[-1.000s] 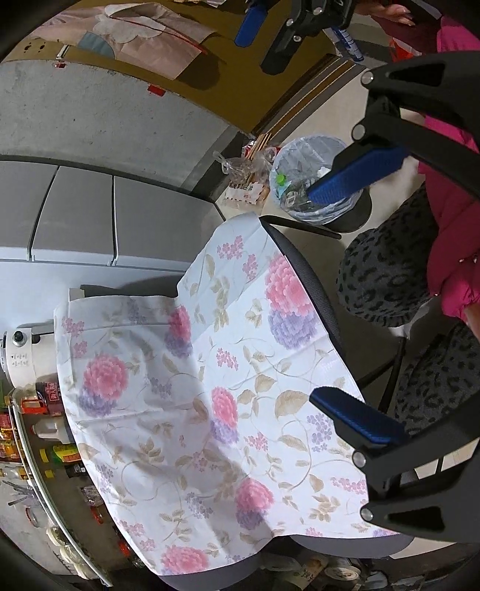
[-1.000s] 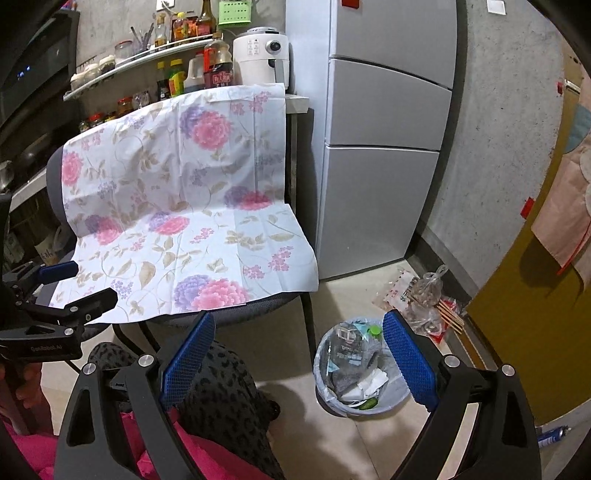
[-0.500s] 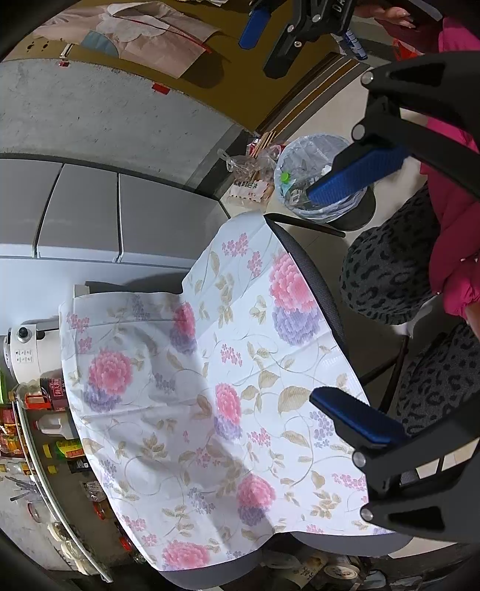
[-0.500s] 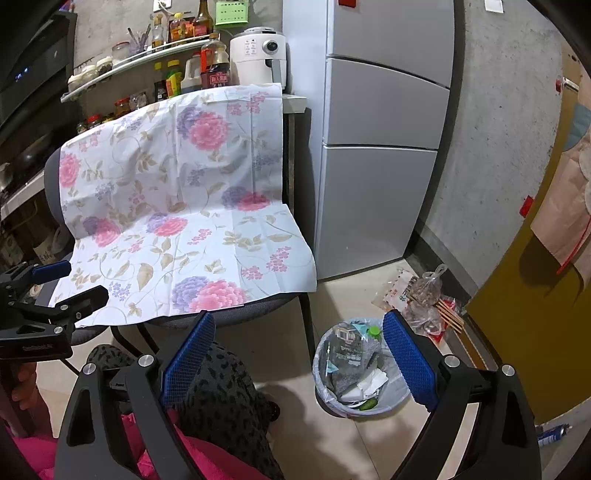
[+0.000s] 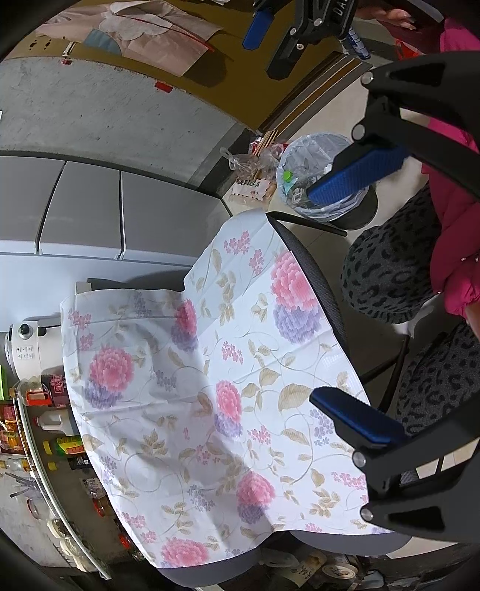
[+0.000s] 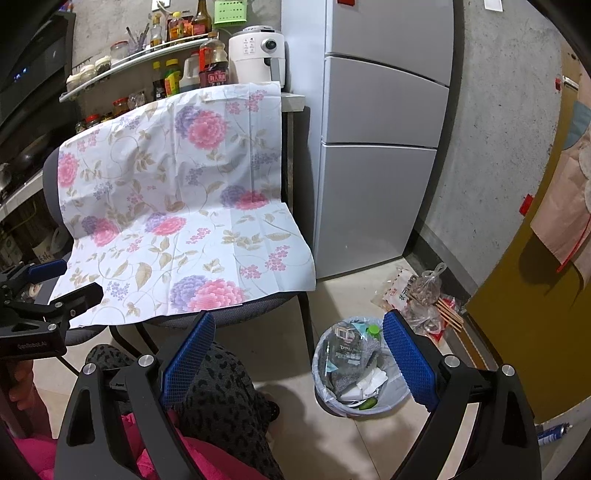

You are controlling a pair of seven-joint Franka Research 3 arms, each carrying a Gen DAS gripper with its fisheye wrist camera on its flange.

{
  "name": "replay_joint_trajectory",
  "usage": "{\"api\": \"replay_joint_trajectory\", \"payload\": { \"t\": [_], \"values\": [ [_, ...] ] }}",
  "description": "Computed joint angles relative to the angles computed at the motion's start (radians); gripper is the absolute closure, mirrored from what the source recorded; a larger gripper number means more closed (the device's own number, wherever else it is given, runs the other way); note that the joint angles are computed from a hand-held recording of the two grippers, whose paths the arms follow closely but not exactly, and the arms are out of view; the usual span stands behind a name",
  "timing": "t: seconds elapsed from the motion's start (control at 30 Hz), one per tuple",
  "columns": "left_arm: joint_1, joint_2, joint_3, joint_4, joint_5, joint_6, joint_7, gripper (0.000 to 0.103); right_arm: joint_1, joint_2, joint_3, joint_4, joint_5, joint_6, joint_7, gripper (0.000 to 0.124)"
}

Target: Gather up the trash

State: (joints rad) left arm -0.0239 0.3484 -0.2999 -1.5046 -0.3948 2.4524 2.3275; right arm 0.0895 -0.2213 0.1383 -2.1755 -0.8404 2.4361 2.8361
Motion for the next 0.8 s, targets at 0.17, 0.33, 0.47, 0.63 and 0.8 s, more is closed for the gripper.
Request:
{"api": "replay_joint_trajectory", "payload": {
  "t": [0.17,0.33,0.47,0.63,0.8],
  "values": [
    [0.0,0.001,0.0,0.001,-0.001,0.001,0.0,0.007,0.001,0.001,0.0,0.001,-0.001,0.0,0.002,0.032],
    [0.001,-0.001,-0.001,-0.003,-0.001,0.004,0.0,0.007,0.001,0.002,-0.001,0.001,0.0,0.0,0.001,0.032],
    [0.002,0.0,-0.001,-0.001,-0.003,0.001,0.003,0.007,0.001,0.0,0.0,-0.001,-0.001,-0.003,0.004,0.032],
    [0.004,0.0,-0.001,-0.001,-0.004,0.0,0.006,0.007,0.0,-0.001,-0.002,-0.005,0.0,-0.001,0.003,0.032],
    [0.005,0.002,-0.001,0.002,-0.007,-0.001,0.008,0.007,0.0,-0.001,-0.001,-0.004,-0.001,0.0,0.004,0.032]
  ]
}}
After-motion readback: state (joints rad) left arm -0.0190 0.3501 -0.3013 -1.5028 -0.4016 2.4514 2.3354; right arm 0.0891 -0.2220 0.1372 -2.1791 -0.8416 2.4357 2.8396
